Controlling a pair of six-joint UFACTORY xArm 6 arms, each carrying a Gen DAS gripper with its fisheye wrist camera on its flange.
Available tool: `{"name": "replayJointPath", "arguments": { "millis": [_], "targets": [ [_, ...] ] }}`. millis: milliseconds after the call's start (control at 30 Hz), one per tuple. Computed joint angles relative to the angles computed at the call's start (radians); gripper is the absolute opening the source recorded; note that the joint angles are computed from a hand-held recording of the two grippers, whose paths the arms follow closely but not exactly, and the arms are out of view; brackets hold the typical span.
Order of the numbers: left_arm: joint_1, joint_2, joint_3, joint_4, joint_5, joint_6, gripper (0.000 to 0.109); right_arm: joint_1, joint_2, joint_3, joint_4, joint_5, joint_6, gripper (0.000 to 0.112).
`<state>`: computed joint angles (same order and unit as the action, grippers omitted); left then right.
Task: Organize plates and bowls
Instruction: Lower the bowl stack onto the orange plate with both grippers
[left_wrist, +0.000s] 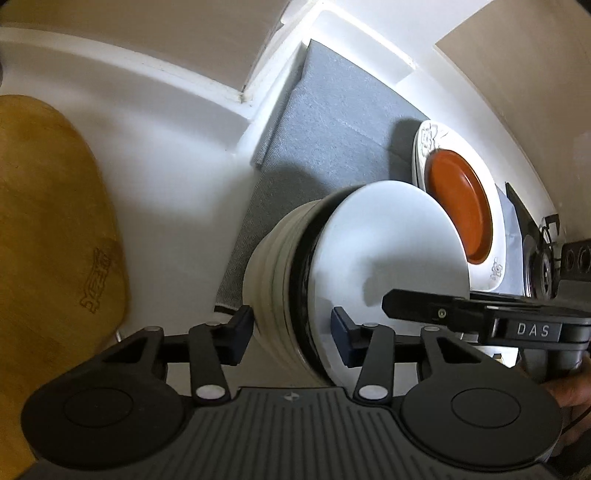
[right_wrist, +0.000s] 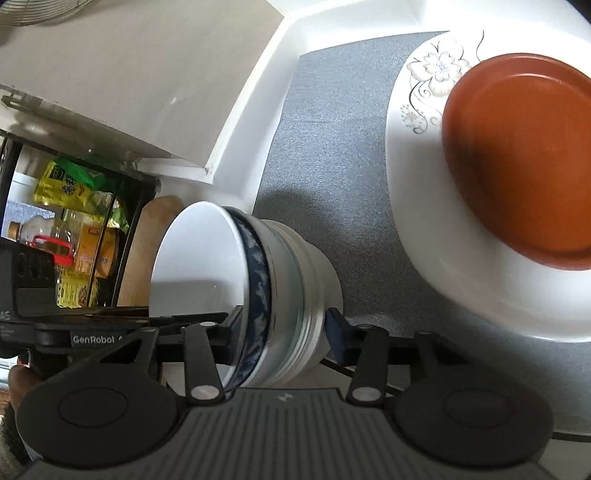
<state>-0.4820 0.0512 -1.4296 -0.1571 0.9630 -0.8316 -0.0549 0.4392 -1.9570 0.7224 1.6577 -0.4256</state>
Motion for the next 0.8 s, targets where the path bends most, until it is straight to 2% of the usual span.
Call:
{"name": "replayJointPath", "arguments": {
  "millis": [567, 800],
  "targets": [
    [-0.008, 0.072, -0.111, 0.009, 0.083, 0.0, 0.046, 0.007, -0.021, -0.003, -0.033, 0.004, -0.029, 0.047],
    [-0.006, 0.107, -0.183, 0.008, 0.134, -0.011, 0.047, 0.004, -0.024, -0.023, -0.034, 0.016, 0.005, 0.047]
  ]
}}
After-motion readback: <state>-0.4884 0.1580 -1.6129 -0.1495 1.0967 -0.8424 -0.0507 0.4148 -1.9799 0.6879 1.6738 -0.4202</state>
